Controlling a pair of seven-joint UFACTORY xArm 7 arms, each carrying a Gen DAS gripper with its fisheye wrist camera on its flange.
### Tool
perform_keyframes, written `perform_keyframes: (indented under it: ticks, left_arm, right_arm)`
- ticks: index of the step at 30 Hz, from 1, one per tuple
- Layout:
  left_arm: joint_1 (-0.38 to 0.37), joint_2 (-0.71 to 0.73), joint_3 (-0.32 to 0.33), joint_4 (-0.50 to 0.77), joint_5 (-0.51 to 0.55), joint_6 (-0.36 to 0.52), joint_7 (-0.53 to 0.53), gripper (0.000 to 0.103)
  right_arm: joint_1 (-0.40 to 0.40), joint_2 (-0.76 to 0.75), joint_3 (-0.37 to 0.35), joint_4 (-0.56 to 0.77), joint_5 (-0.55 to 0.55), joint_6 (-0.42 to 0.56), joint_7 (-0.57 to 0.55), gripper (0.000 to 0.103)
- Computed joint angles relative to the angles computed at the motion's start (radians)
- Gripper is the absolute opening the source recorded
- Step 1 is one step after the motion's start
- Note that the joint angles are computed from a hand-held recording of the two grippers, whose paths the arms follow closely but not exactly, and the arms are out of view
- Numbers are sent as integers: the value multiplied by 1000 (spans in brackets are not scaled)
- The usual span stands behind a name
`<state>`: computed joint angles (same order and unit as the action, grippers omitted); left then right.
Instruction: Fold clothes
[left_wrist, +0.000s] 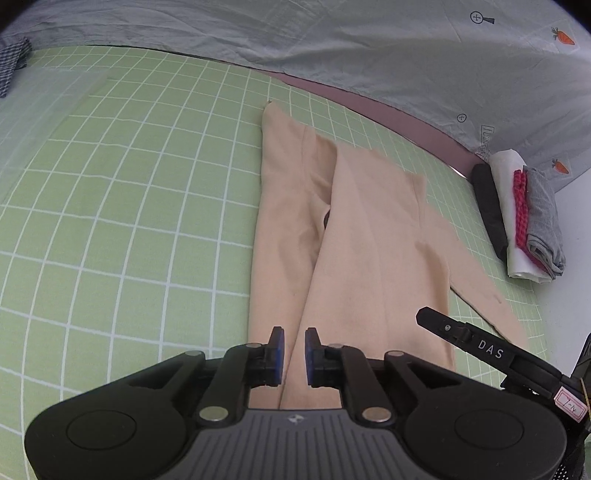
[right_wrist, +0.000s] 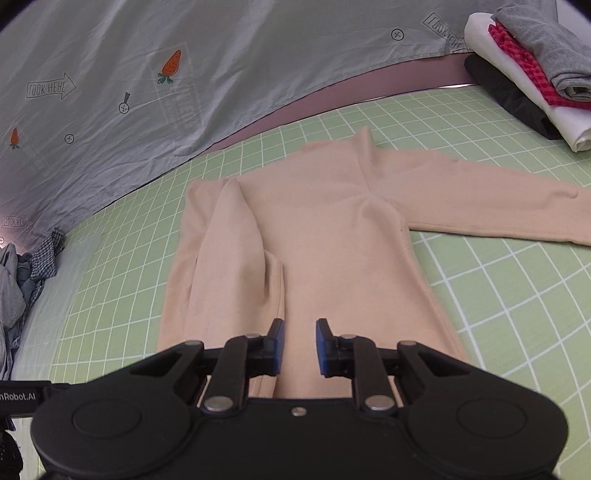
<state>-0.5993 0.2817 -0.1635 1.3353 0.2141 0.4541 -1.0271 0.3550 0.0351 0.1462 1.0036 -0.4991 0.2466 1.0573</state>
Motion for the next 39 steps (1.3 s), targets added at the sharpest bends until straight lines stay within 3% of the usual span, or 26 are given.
perform_keyframes:
  ticks: [5,12,21,26,31,34,37,39]
  left_arm:
    - [29,171,-4,213,-46,44,145,14]
    - [40,351,10,446,-145,88,255,19]
    - [48,470,-1,573,-242,26,333,23]
    - [19,487,38,583,-235,31,306,11]
    - [-30,468,104,545,-166,20,229,2]
    - [-59,463,145,533,-107,32,162,3]
    - [-52,458,139,499,-87,-9,128,3]
    - [-58,463,142,517,-62,14,129,3]
  right_arm:
    - [-4,144,-17,132,114,-12,-134,19]
    - [-4,301,-17,302,329,16,-300,21]
    - [36,336,-46,368,376,65,-386,18]
    - [55,344,-66,388,362,87,-400,7]
    - [72,339,-91,382,341,81,-362,5]
    - [93,330,-125,369,296,73,-300,4]
    - [84,329,-128,357,281,65,-265,4]
    - [79,334,-122,362,276,68,-265,4]
